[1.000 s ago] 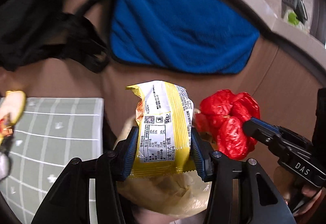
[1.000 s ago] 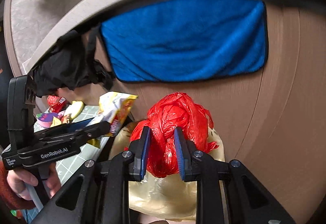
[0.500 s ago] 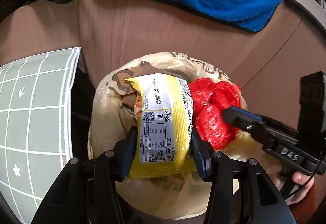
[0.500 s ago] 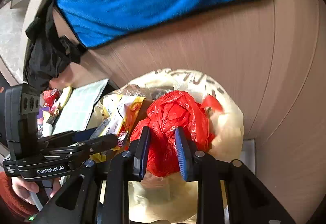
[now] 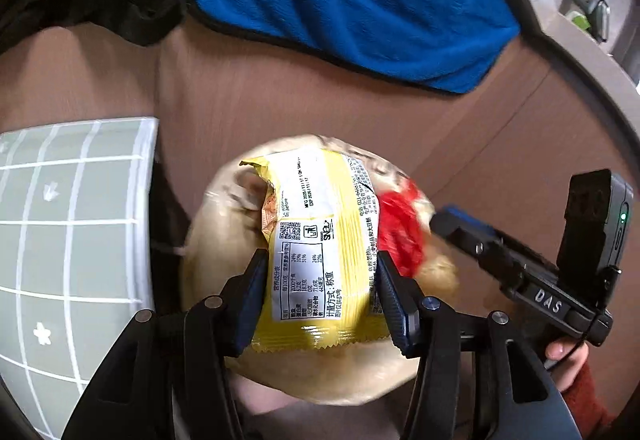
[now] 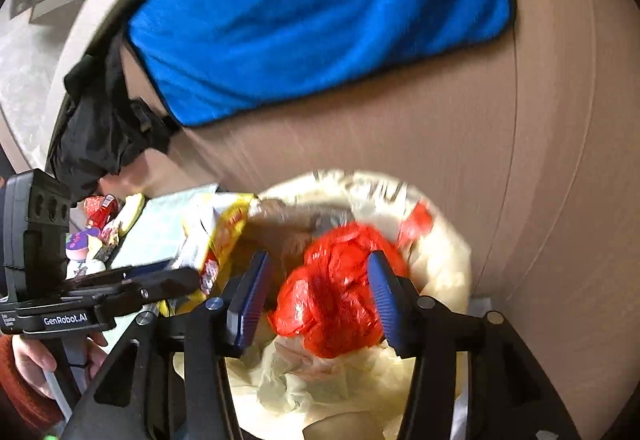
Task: Collect trash
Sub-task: 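Carry both items over the yellow-lined bin and open both grippers, then move both tools back over the table toward the red cup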
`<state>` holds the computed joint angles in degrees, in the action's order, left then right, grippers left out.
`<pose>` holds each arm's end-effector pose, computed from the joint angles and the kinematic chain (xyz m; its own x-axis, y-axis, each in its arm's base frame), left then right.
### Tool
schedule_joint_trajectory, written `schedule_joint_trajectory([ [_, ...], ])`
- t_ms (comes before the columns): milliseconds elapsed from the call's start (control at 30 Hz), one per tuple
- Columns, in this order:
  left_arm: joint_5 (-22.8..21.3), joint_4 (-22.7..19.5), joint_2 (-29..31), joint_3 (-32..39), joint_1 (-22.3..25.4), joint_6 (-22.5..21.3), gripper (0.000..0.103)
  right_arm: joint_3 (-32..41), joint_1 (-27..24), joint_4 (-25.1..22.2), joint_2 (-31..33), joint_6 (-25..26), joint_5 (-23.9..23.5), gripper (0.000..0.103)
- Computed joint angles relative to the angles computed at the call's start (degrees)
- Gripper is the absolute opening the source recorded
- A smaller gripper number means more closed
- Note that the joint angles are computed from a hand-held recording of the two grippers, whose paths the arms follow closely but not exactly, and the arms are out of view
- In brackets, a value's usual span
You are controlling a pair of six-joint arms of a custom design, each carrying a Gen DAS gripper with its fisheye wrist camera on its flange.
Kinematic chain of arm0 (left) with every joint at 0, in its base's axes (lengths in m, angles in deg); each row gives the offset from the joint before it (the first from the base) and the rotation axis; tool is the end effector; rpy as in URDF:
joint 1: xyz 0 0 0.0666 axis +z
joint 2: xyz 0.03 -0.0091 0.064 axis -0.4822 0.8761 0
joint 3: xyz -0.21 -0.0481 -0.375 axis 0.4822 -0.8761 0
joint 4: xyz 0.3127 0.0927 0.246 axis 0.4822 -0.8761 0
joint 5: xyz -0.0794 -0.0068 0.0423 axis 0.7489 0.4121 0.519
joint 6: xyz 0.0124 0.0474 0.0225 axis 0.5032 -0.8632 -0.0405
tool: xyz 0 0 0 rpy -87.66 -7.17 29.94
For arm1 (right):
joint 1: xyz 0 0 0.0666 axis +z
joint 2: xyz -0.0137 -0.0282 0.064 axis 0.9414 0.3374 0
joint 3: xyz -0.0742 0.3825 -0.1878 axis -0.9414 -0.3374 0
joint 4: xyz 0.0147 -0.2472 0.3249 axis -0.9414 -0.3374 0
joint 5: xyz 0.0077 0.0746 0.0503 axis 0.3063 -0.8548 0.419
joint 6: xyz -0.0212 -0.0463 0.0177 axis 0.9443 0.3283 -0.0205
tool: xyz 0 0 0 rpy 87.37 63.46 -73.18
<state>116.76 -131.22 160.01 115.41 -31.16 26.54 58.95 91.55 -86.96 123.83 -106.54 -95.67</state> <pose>0.5475 -0.0404 0.4197 -0.8268 -0.0032 -0.5624 0.2858 0.8589 -0.4251 0.5228 0.2077 0.4118 -0.6746 0.0715 -0.7347 -0.2514 0.9136 0.3197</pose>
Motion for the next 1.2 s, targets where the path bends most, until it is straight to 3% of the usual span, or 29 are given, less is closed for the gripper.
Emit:
schedule_joint_trajectory([
  [67,0.3,-0.9,0.0,0.0,-0.2,-1.5,0.055,0.0,0.6,0.3,-1.0,1.0,3.0,0.048],
  [200,-4.7,-5.5,1.4,0.8,-2.4,-7.5,0.055,0.6,0.8,-0.9,-2.3,1.6,6.2,0.048],
  [300,-10.5,-5.4,1.3,0.3,-4.1,-10.9,0.055,0.6,0.7,-1.2,-2.8,1.5,6.2,0.048],
  [400,-12.3,-5.0,1.8,0.5,-4.6,-10.7,0.055,0.5,1.1,-1.4,-3.3,1.7,7.2,0.048],
  [500,-10.7,-0.9,1.4,-0.2,-3.8,-6.4,0.058,0.2,1.5,-0.7,-4.1,1.6,8.7,0.048],
  [567,-9.8,2.9,0.0,-1.7,-2.9,-5.1,0.07,-0.3,1.7,0.1,-4.7,1.0,9.5,0.048],
  [733,-10.7,11.8,-2.7,-5.0,-2.0,-5.0,0.071,-0.5,1.6,1.1,-5.2,0.1,10.3,0.048],
  [833,-10.9,11.3,-2.5,-4.5,-1.5,-4.4,0.071,-0.5,2.0,1.6,-5.3,-0.1,10.6,0.048],
  [1000,-17.3,12.9,-6.6,-7.3,-1.1,-7.4,0.071,0.1,3.3,1.2,-5.1,1.0,10.6,0.048],
  [1200,-17.9,14.1,-14.2,-11.8,6.6,-7.9,0.071,2.5,8.0,1.7,-4.1,2.2,9.8,0.048],
])
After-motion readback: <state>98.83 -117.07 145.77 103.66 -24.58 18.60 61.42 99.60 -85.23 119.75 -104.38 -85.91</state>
